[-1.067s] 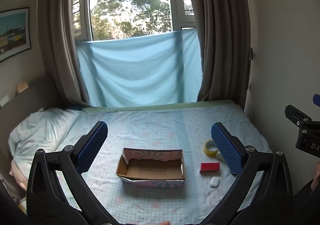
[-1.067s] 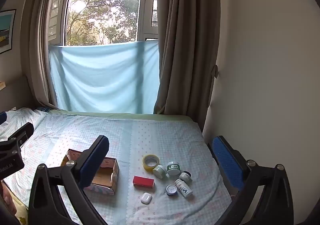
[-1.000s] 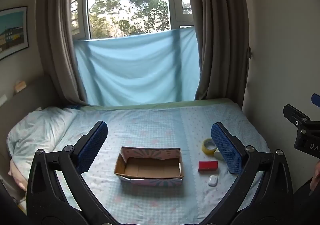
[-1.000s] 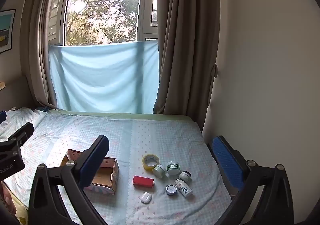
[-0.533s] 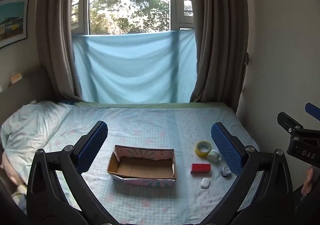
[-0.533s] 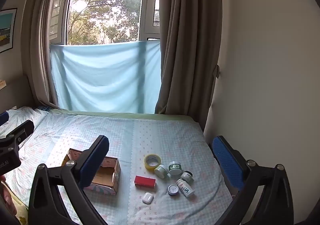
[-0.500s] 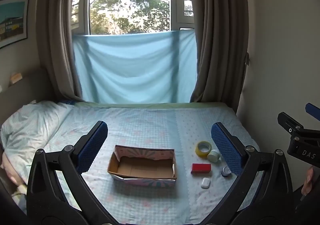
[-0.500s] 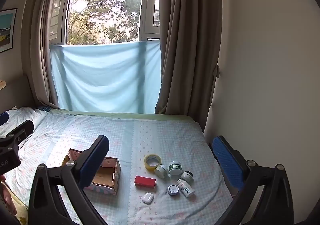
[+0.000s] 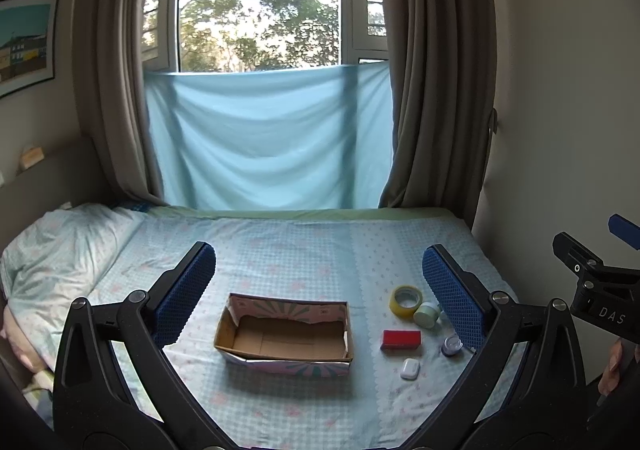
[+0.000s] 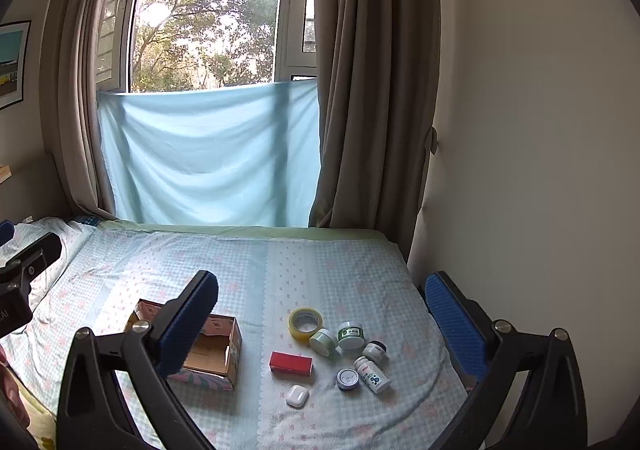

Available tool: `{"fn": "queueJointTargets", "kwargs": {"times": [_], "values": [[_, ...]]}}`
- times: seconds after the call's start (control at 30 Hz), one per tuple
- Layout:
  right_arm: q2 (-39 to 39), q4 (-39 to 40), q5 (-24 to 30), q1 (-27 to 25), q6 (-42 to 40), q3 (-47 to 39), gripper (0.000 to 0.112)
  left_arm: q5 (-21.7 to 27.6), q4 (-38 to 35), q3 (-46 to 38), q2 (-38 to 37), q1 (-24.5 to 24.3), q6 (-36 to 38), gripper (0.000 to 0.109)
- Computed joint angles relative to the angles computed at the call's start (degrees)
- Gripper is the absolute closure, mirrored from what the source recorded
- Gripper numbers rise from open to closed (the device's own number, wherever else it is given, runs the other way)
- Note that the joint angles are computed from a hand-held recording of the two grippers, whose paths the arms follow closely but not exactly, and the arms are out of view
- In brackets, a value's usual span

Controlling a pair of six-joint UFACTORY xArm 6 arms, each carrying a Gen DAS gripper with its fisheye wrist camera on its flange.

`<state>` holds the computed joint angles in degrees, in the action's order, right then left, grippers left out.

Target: Organize rigid objects

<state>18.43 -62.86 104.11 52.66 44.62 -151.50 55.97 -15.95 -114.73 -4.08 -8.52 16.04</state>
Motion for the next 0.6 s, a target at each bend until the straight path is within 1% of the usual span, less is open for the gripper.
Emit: {"fn": "queueJointTargets", "kwargs": {"times": [0.33, 0.43, 0.6], "values": [[1.1, -0.2, 0.5, -0.1, -0.9, -1.9, 0.009, -0.1, 0.2, 0.4, 0.1, 0.2, -0.4, 0.006], [-0.3, 0.1, -0.3, -0.5, -0.1, 0.4, 0.009, -0.2, 0.2, 0.4, 0.1, 0.2, -0.5, 0.006], [0.0, 0.1, -0.3, -0.6, -0.1, 0.1, 0.009, -0.1, 0.3, 0.0, 0.5, 0.1, -0.5, 0.006]]}}
